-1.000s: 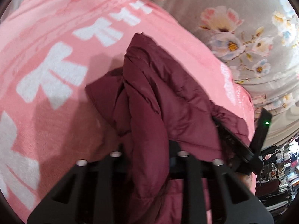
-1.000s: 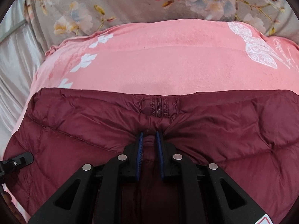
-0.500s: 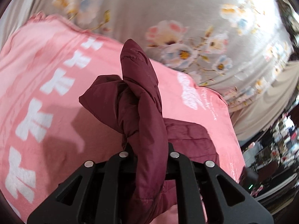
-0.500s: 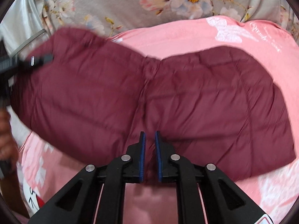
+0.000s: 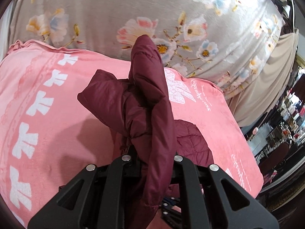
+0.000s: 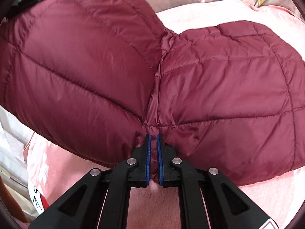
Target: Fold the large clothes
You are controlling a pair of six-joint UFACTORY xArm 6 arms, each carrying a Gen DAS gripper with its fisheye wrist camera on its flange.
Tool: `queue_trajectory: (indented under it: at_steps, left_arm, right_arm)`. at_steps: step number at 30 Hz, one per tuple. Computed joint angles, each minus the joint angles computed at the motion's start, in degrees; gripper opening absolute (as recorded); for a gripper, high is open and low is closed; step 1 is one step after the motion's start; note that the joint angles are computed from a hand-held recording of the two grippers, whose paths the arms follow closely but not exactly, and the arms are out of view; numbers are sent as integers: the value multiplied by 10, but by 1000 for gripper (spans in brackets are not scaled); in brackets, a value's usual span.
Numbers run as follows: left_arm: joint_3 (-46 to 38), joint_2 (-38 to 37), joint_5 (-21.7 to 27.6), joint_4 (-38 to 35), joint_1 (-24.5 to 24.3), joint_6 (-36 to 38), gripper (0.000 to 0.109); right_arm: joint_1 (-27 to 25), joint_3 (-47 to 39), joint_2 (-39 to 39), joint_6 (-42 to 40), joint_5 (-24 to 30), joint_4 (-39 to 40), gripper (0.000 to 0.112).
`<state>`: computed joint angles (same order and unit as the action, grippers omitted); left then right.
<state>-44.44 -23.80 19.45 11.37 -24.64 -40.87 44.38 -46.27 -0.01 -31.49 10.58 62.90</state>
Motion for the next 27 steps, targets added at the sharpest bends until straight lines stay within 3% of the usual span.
queue_trajectory:
  at_steps: [10, 21, 27]
  left_arm:
    - [-85, 87, 31, 2, -42, 22, 11]
    - [-192, 202, 63, -26, -72, 67, 11]
    - [-240, 252, 79, -36, -79, 79, 11]
  right_arm:
    - [8, -6, 5, -94, 3, 107, 7]
    - [-40, 27, -42, -132, 55, 161, 6]
    - [-64, 82, -109, -106, 60, 138, 6]
